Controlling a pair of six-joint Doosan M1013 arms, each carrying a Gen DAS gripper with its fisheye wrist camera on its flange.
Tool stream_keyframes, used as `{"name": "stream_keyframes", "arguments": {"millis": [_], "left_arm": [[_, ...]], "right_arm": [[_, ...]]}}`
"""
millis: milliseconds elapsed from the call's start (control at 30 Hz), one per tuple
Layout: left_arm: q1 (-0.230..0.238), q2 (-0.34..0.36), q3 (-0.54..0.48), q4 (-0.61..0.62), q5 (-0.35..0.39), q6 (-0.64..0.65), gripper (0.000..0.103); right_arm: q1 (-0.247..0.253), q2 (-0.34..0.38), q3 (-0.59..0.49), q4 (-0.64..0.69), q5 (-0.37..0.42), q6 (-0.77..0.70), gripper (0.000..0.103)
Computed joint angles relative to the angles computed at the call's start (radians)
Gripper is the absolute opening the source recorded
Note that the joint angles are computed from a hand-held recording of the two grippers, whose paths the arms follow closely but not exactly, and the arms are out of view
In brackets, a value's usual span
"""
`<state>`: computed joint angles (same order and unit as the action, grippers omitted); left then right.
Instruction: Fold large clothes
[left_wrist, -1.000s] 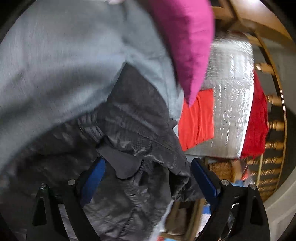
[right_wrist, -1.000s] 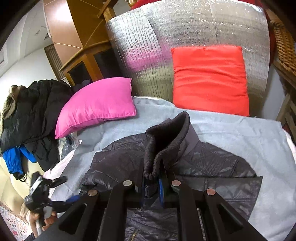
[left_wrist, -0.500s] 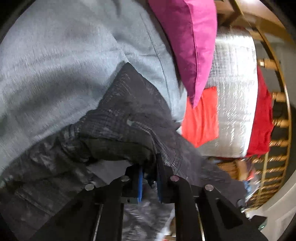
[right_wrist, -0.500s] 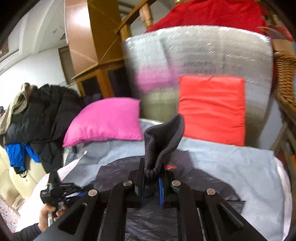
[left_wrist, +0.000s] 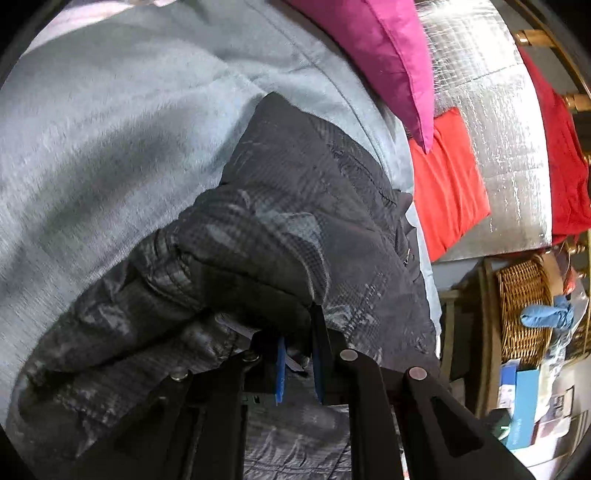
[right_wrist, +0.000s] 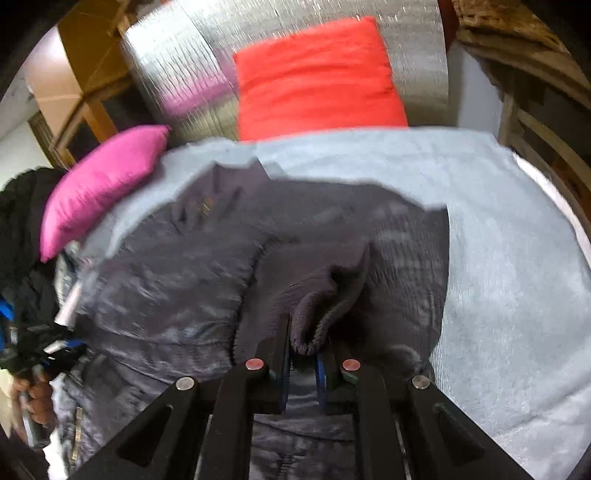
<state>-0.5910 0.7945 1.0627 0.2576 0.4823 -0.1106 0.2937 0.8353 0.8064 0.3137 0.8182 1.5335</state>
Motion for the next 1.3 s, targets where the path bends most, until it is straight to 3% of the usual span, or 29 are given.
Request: {"name": "stream_keyframes", "arguments": {"millis": [133,300,333,400,600,700,833,933,1000,1067,1167,1233,1300], "left_arm": [[0.000,0.011,-0.011,-0.021,0.008,0.033,0.014],[-0.002,-0.005,0.008,-0.051,0.020,0.076,0.023],[-0.005,-0.008,0.001,-0.043,0.050,0.081,0.027],[-0.017,-0.012,-0.025,0.039,0.156,0.043,0.050],[-0.062,-0.046,-0.027,0.304,0.320,-0.092,0.057],[-0.074,-0.017,-0.097,0.350,0.409,-0.021,0.058],[-0.080,0.047,-0.209,0.348,0.468,0.117,0.058],[-0.070,0.136,-0.345,0.251,0.587,0.290,0.059],[-0.063,0.171,-0.383,0.202,0.633,0.345,0.059],[-0.079,0.179,-0.383,0.284,0.650,0.362,0.059],[-0.082,0.176,-0.382,0.297,0.661,0.386,0.059],[-0.080,0.160,-0.367,0.296,0.649,0.361,0.059],[-0.088,0.150,-0.360,0.346,0.644,0.307,0.059]], "right_arm": [[-0.004,-0.054,0.069,0.064,-0.071,-0.071,0.012],[-0.003,-0.007,0.041,-0.022,0.037,0.032,0.012],[-0.001,-0.007,0.045,-0.025,0.032,0.040,0.012],[-0.001,-0.011,0.053,-0.018,0.017,0.047,0.012],[0.001,-0.005,0.039,-0.013,0.041,0.051,0.013],[-0.002,-0.009,0.050,-0.002,0.039,0.057,0.013],[-0.003,-0.003,0.036,-0.008,0.057,0.052,0.016],[-0.006,-0.013,0.046,-0.028,0.076,0.054,0.025],[-0.009,-0.022,0.053,-0.047,0.091,0.047,0.026],[-0.011,-0.038,0.068,-0.081,0.094,0.062,0.027],[-0.006,-0.082,0.116,-0.167,0.003,0.134,0.027],[-0.005,-0.111,0.149,-0.142,-0.088,0.147,0.028],[-0.003,-0.117,0.149,-0.072,-0.125,0.100,0.042]]}}
